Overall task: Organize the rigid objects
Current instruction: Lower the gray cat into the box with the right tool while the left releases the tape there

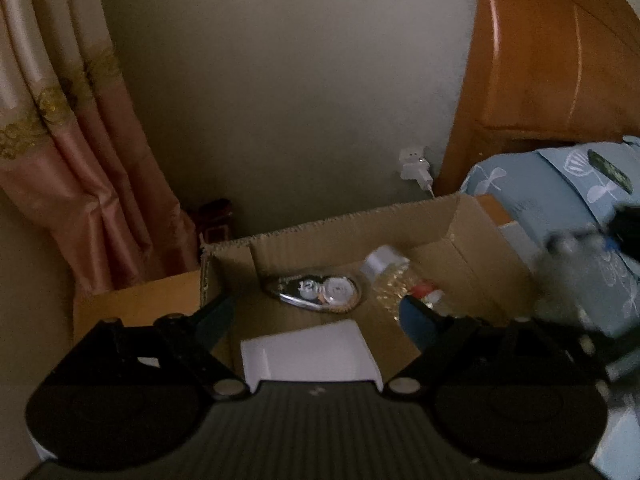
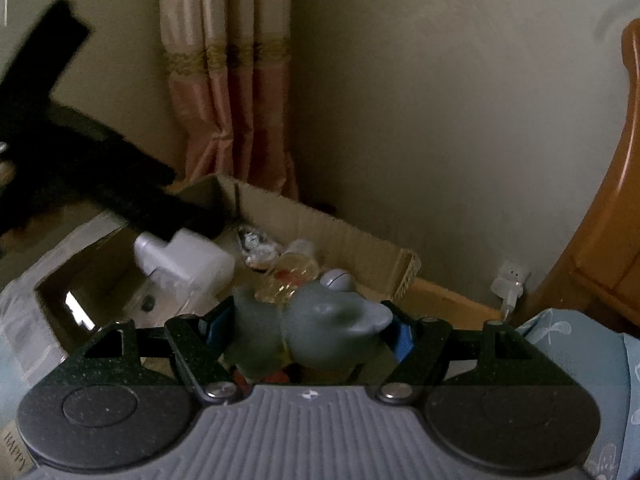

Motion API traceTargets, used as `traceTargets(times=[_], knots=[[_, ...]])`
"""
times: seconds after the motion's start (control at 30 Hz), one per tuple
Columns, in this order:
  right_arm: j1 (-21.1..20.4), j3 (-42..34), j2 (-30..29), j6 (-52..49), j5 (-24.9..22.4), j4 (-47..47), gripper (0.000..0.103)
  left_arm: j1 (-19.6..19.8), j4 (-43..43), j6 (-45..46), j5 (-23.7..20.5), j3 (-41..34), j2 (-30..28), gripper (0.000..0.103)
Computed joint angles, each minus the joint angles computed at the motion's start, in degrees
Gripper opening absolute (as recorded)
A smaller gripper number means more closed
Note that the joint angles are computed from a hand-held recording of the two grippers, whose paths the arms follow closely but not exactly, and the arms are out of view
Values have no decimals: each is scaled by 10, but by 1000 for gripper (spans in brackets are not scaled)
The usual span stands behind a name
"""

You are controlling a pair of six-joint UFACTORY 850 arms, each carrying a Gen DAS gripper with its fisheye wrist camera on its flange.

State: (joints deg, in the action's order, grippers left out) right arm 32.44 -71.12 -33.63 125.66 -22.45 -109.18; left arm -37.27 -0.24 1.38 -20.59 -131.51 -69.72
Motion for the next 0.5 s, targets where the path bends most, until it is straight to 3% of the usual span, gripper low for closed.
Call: traceTargets(times=[0.13,0.17,0.2,0.27,0.4,0.5], knots=[[-6,-31,-19,-44,-1,37,79,-1,30,-22,39,65,36,90],[-7,-35,-22,-47,-1,41,84,1,12,-7,44,76,42,90],[-8,-38,-25,-53,-3,51,96,2,-6,7,47,87,49,90],[-4,-33,-21,-44,-9,49,103,4,-27,25,57,108,61,90],[11,-12,-4,-22,-23,29,103,3,-15,11,90,160,91,90],[24,3,11,-22,-31,36,103,2,-101,85,113,206,119,90]])
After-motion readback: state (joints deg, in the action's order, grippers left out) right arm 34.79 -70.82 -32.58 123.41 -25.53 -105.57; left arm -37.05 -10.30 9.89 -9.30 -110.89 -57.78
